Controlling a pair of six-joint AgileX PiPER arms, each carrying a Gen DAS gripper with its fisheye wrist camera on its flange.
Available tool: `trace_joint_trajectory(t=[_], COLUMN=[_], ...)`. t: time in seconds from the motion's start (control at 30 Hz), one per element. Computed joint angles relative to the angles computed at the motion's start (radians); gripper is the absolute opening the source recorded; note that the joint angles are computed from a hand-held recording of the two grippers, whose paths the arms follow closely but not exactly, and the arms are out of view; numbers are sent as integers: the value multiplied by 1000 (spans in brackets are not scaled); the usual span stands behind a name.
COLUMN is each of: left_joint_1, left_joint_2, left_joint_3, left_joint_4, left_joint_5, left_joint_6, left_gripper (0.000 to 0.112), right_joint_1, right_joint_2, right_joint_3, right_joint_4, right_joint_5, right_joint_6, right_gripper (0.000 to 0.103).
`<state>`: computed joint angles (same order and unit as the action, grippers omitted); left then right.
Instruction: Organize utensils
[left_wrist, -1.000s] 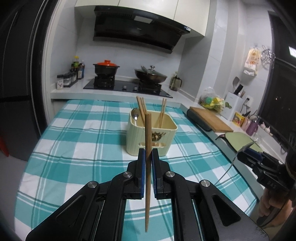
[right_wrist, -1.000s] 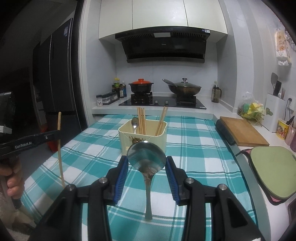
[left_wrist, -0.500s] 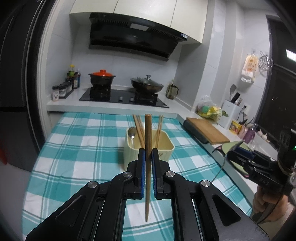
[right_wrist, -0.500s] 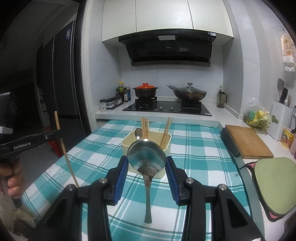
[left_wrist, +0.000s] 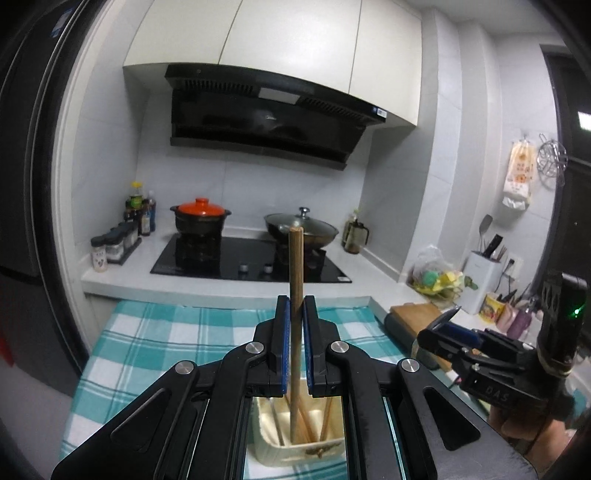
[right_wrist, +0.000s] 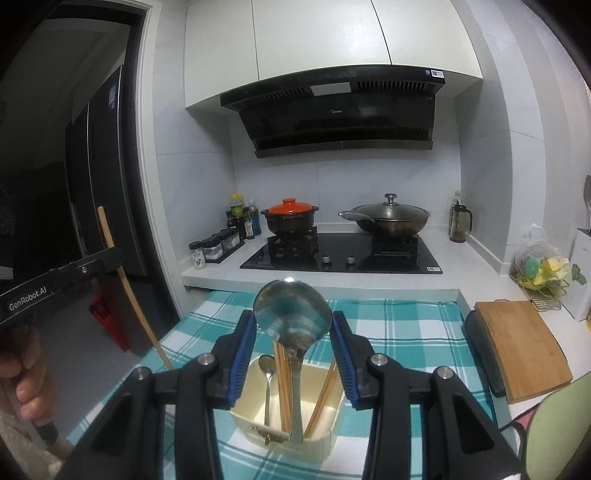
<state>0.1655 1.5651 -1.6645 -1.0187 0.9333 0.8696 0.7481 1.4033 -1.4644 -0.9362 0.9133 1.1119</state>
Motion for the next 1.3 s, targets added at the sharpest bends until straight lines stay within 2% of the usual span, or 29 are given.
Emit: trace_joint_trajectory(t=[0.13, 0.27, 0.43, 0.67, 0.73, 0.77, 0.8, 0.93, 1.0, 1.07, 1.13, 1.17, 1.23, 1.3], left_joint_1=[-102, -163, -218, -263, -266, -260, -249, -188, -162, -134, -111, -107, -110, -128], left_joint_2=[83, 194, 319, 404, 412, 406, 387, 264, 165, 30, -98, -146, -238, -314], left_joint_3=[-13, -37, -78, -146, -163, -162, -142, -12, 108, 285, 446, 500, 601, 665], left_joint_4=[83, 177, 309, 424, 447, 450, 439, 390, 384, 358, 348, 381, 459, 603], left_joint_5=[-115, -141, -135, -128, -118, -117, -126, -153, -214, -313, -388, -412, -447, -428], left_joint_6=[-33, -110, -220, -293, -307, -309, -299, -197, -138, -46, 22, 7, -61, -202], left_gripper=[5, 5, 5, 7, 23, 38, 50, 69, 92, 101, 102, 102, 102, 102], right_joint_1=[-133, -224, -308, -369, -382, -386, -390, -385, -349, -280, -202, -144, -42, 66], right_joint_2=[72, 150, 285, 417, 439, 445, 443, 341, 267, 179, 107, 67, 18, -21], right_joint_3=[-17, -12, -53, -117, -142, -155, -159, -79, -24, 47, 105, 143, 190, 243], right_joint_4=[109, 262, 473, 576, 597, 604, 594, 552, 467, 346, 251, 191, 108, 52], right_joint_5=[-121, -199, -216, -218, -213, -205, -201, -231, -212, -176, -122, -82, 2, 67], right_joint_6=[-68, -174, -339, -419, -434, -442, -433, -350, -275, -174, -89, -25, 77, 174], right_gripper=[42, 42, 42, 43, 43, 45, 46, 48, 52, 57, 61, 67, 71, 72])
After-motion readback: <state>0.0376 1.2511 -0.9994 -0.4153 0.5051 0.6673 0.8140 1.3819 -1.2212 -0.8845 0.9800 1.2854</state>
